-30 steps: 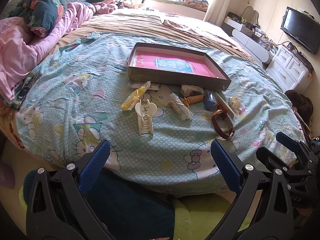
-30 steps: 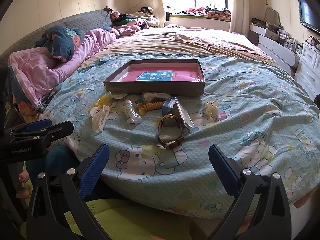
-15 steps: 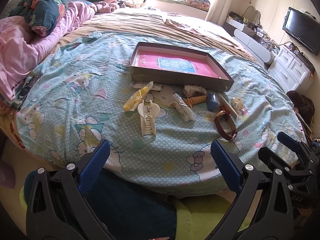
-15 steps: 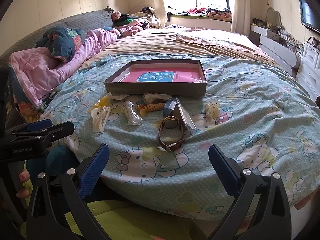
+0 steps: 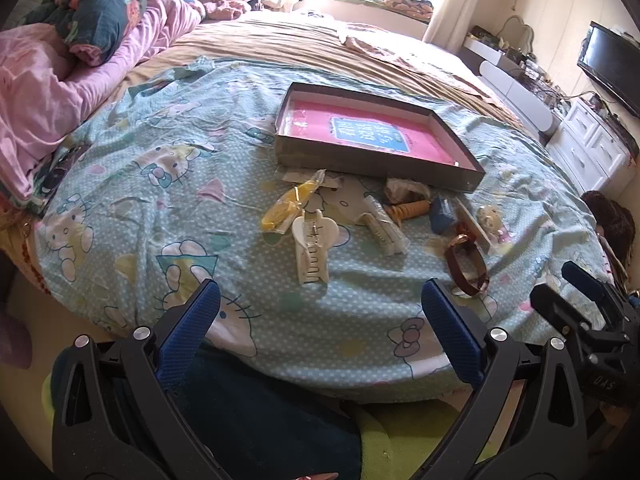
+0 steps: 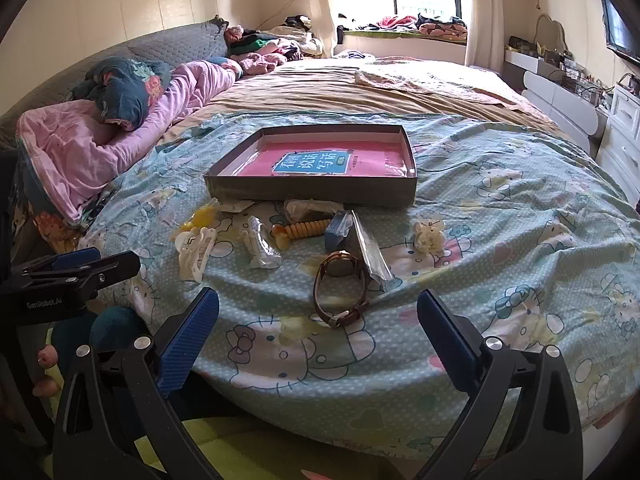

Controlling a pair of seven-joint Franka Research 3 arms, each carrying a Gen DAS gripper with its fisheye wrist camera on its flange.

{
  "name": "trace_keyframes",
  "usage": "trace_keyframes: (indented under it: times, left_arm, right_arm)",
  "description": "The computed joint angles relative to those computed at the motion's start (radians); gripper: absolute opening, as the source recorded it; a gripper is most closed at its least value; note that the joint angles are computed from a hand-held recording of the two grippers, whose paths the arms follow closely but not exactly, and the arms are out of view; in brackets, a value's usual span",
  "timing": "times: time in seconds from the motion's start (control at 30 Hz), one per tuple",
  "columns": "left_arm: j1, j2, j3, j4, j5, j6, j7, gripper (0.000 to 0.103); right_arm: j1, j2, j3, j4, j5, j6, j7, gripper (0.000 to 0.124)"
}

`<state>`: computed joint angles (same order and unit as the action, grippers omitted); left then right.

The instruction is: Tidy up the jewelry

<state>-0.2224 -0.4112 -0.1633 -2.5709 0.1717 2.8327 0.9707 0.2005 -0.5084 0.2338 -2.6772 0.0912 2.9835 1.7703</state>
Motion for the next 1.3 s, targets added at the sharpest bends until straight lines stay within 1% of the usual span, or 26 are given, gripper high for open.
trace_keyframes:
  times: [0.07, 0.17, 0.27, 0.43, 0.53, 0.6, 0.7, 0.77, 0.83, 0.93, 0.97, 1.0, 1.03, 1.07, 1.13, 1.2, 1.27, 1.3]
  left_arm:
    - [0.002, 0.007, 0.004, 0.004, -0.002, -0.003, 0.001, 0.094]
    - [0.024, 0.023, -0.007, 0.015, 0.018, -0.005, -0.015, 0.094]
    - [0.06, 0.043, -0.03, 0.032, 0.066, -0.019, -0.047, 0.094]
    - [0.044, 0.089, 0.001, 0.054, 0.041, -0.026, -0.024, 0.094]
    - [0.032, 0.113, 0.019, 0.052, 0.002, 0.003, -0.003, 0.094]
    - [0.012, 0.13, 0.04, 0.051, -0.041, 0.025, 0.033, 0.094]
    - [-0.018, 0.163, 0.066, 0.064, -0.123, 0.026, 0.095, 0.094]
    - [-0.034, 0.182, 0.078, 0.069, -0.181, 0.041, 0.141, 0.094]
    - [-0.041, 0.203, 0.082, 0.078, -0.228, 0.053, 0.18, 0.094]
    - [-0.053, 0.237, 0.086, 0.099, -0.303, 0.064, 0.252, 0.094]
    - [-0.038, 0.25, 0.072, 0.108, -0.29, 0.064, 0.246, 0.093]
    - [-0.02, 0.26, 0.055, 0.116, -0.265, 0.06, 0.23, 0.091]
    - [-0.015, 0.272, 0.051, 0.126, -0.266, 0.061, 0.239, 0.088]
    - [-0.014, 0.285, 0.049, 0.135, -0.277, 0.06, 0.251, 0.082]
    - [0.004, 0.307, 0.034, 0.156, -0.259, 0.047, 0.24, 0.08]
    - [0.015, 0.323, 0.024, 0.165, -0.255, 0.051, 0.24, 0.07]
    - [0.032, 0.332, 0.01, 0.172, -0.212, 0.055, 0.21, 0.065]
    - [0.038, 0.334, 0.007, 0.173, -0.196, 0.061, 0.2, 0.06]
  right_arm:
    - [-0.004, 0.014, -0.008, 0.009, 0.001, 0.007, -0.002, 0.099]
    - [-0.015, 0.033, -0.017, 0.017, 0.0, 0.024, -0.007, 0.099]
    - [-0.039, 0.054, -0.014, 0.028, -0.004, 0.033, -0.001, 0.099]
    - [-0.059, 0.086, -0.026, 0.039, -0.006, 0.044, 0.0, 0.099]
    - [-0.068, 0.106, -0.034, 0.046, -0.006, 0.048, -0.003, 0.099]
    - [-0.067, 0.116, -0.045, 0.05, 0.0, 0.047, -0.006, 0.099]
    - [-0.08, 0.133, -0.046, 0.056, -0.002, 0.05, -0.002, 0.099]
    - [-0.09, 0.141, -0.044, 0.057, -0.006, 0.055, 0.003, 0.099]
    - [-0.1, 0.15, -0.042, 0.061, -0.012, 0.057, 0.007, 0.099]
    - [-0.09, 0.167, -0.059, 0.067, -0.005, 0.061, -0.001, 0.099]
    - [-0.076, 0.175, -0.074, 0.071, 0.005, 0.061, -0.013, 0.099]
    - [-0.066, 0.182, -0.084, 0.075, 0.012, 0.061, -0.023, 0.099]
    - [-0.065, 0.19, -0.085, 0.078, 0.014, 0.061, -0.028, 0.099]
    - [-0.055, 0.199, -0.094, 0.084, 0.021, 0.059, -0.039, 0.099]
    - [-0.009, 0.223, -0.134, 0.099, 0.059, 0.053, -0.085, 0.097]
    - [0.034, 0.246, -0.168, 0.117, 0.103, 0.047, -0.138, 0.091]
    - [0.057, 0.271, -0.183, 0.14, 0.138, 0.038, -0.181, 0.085]
    - [0.086, 0.284, -0.207, 0.153, 0.181, 0.028, -0.22, 0.082]
